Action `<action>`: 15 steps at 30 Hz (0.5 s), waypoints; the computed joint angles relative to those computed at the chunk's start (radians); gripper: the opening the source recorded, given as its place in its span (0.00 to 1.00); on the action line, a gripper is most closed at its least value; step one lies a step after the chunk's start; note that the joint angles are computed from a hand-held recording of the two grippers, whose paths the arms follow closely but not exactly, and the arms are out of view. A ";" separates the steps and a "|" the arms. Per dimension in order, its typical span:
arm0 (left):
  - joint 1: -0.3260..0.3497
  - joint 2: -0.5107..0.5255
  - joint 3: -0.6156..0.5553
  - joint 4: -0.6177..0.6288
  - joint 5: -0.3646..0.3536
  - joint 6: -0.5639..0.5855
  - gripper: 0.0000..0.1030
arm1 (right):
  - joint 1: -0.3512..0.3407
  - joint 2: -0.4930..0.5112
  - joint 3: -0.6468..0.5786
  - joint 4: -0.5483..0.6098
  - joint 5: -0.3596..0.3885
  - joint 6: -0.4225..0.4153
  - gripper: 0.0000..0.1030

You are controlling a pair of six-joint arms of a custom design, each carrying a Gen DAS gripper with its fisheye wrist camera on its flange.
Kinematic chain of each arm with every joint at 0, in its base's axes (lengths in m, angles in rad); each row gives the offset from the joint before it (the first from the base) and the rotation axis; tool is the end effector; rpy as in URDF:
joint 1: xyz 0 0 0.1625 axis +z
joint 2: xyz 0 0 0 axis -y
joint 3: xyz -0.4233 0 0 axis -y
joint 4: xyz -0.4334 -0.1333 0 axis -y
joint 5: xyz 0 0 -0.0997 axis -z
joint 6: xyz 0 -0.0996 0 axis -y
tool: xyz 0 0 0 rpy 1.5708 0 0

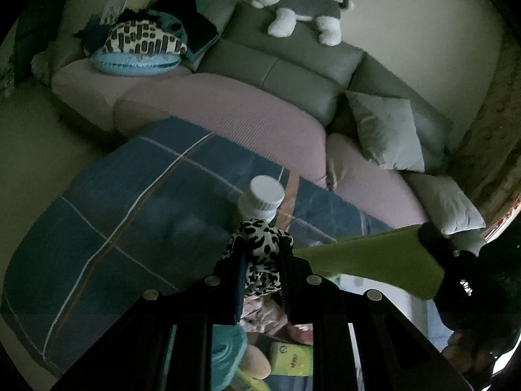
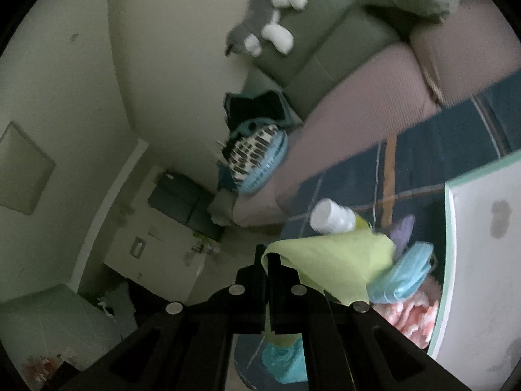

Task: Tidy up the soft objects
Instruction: 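Lift the green cloth with right tool while left tool carries scrunchie over tray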

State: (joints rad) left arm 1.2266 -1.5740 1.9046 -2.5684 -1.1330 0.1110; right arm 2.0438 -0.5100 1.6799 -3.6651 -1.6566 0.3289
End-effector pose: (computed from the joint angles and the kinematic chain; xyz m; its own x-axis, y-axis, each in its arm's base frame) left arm -0.0179 -0.5701 0.4359 -0.9059 0.1403 -0.3996 0.3677 0.7285 -0.5779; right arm 0.4199 -0.5466 -0.0101 -0.9575 -0.1987 -0.2090 0.0369 0.6344 -0.7721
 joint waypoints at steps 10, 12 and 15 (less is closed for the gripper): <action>-0.084 -0.010 0.024 -0.021 -0.026 0.050 0.19 | 0.062 -0.113 0.129 -0.192 -0.134 -0.065 0.01; -0.105 -0.008 0.030 -0.017 -0.024 0.057 0.19 | 0.080 -0.142 0.166 -0.235 -0.209 -0.077 0.01; -0.139 -0.001 0.038 -0.010 -0.026 0.074 0.19 | 0.102 -0.177 0.213 -0.301 -0.322 -0.099 0.01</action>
State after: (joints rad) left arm 1.0880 -1.5755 1.9427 -2.5787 -1.1593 0.1847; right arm 2.1460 -0.6866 1.8929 -3.9660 -1.9781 0.2304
